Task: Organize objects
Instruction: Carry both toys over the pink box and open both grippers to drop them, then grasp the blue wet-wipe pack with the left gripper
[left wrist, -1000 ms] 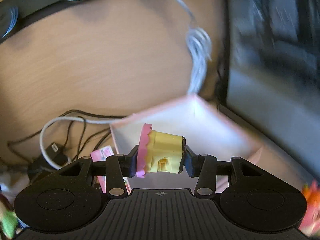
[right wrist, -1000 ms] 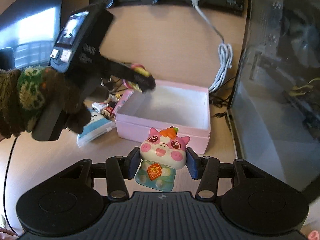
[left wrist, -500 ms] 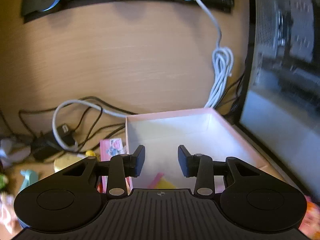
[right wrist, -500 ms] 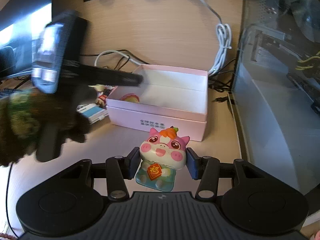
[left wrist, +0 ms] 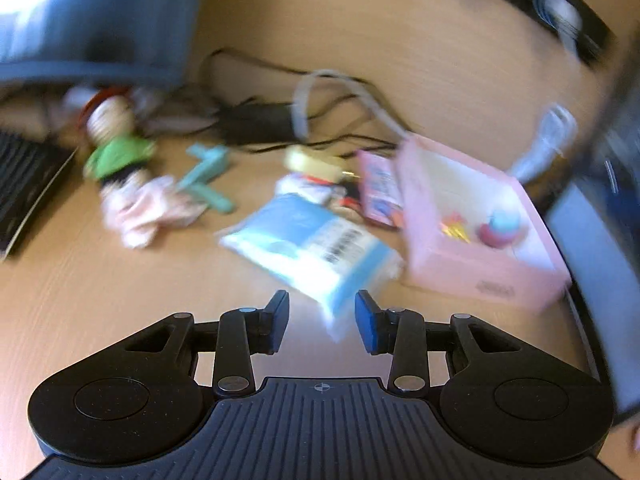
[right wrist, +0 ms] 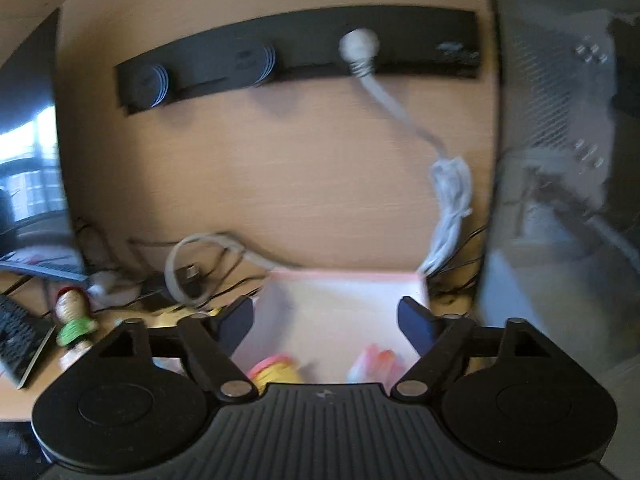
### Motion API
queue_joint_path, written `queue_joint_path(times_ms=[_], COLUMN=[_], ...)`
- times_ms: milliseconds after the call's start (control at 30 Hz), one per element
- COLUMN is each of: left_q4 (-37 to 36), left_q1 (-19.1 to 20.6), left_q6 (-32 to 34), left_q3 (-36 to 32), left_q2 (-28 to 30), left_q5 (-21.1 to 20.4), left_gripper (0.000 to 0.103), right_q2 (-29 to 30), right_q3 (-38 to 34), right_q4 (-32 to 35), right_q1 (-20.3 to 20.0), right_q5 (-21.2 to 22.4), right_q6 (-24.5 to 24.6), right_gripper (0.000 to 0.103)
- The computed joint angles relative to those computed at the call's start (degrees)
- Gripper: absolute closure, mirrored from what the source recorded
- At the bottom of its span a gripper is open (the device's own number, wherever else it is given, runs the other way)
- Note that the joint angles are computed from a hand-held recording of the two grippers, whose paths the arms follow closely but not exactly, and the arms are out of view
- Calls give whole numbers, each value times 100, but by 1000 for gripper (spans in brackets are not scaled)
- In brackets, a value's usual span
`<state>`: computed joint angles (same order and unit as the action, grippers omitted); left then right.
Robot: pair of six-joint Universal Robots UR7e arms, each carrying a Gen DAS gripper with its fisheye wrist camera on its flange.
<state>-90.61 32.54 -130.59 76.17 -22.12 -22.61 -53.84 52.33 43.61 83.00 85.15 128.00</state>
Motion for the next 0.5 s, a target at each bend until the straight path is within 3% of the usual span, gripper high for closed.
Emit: queue_joint_path(times_ms=[133,200,367,400,500], left_q4=[-1403,-1728,-1231,-1138,-663], left_q1=[166,316,735,806,975], left_q6=[129,294,554,635,638], left_q3=[504,430,-239,-347,-744], left_q2=[-341,-367,-222,-189,-60], left_q5=[10,-120,-352,-388,-458], left_gripper=[63,63,61,50,33], right_q2=[-329,-516,-808,-853,-942], right_q3=[794,1148,1486,1510,1524], right_q4=[72,54,37,23,5], right_q1=[-141,-218,-412,-446,-550], right_q5=[155,262,562,606,669], right_q6=[-323,-396,-371,-358,-325], right_gripper=[21,21,21,21,21])
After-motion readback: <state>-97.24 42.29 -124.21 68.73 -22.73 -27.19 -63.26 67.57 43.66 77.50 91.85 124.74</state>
